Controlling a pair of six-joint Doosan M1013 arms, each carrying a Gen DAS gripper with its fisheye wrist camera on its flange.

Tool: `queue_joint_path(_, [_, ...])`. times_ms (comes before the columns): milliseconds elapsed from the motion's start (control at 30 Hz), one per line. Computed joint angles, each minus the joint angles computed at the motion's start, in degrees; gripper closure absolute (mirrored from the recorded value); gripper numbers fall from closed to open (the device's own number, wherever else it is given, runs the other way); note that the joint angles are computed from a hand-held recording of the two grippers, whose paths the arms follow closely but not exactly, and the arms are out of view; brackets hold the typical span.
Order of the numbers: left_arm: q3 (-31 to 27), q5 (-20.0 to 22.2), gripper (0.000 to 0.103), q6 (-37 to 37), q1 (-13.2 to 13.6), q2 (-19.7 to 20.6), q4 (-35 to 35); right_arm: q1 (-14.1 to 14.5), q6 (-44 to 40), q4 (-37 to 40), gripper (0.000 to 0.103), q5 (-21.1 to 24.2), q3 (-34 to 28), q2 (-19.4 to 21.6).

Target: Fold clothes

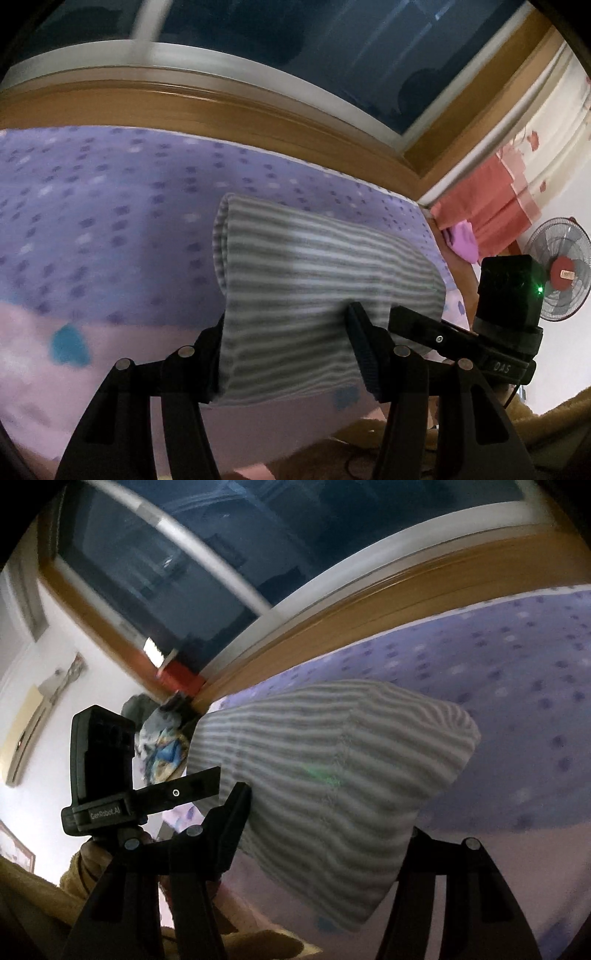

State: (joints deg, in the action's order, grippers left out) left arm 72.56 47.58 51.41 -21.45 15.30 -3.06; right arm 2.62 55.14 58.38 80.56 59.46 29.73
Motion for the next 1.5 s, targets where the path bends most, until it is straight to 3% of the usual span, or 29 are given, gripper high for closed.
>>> queue_joint_path(267, [11.99,-1.95,0.045,-5.79,1.72,-9.82,4.69,6.37,-0.80,-0.16,0.044,-1.62,7.08,-4.69])
queue_joint_path(533, [18.67,-5.21,0.045,-13.39,4.50,-15.39,9.40,11.77,-2.81,-1.63,0.044,0.90,2.75,-2.71])
queue_joint_path(867, [20.20,-2.81,0.045,-16.41,9.02,-16.78,11.62,16.42,-0.86,-0.62,0.044,5.60,-5.77,3.61])
queue_joint_path(1067, [20.56,-4.50,0.045,-5.86,13.99,-16.63,3.82,18.60,1.76,-2.33,0.044,3.50,-9.05,5.29])
queue_joint_path(1200, [20.48,-4.02,0.045,8.22,19.02,-15.79,-6.37,20.56,5.61,-4.41,0.044,-1.00,-9.28,5.58])
queue_joint_path(1333, [19.64,-0.41,0.045,25.30,25.37,-14.72,-19.05,23.21,11.02,-7.33,0.044,-7.50,-8.75,5.19])
queue_joint_path(1500, [17.29,4.65,0.045,40.44,31.46,-12.34,-27.14,26.91,17.56,-12.59,0.044,-13.98,-10.29,5.84])
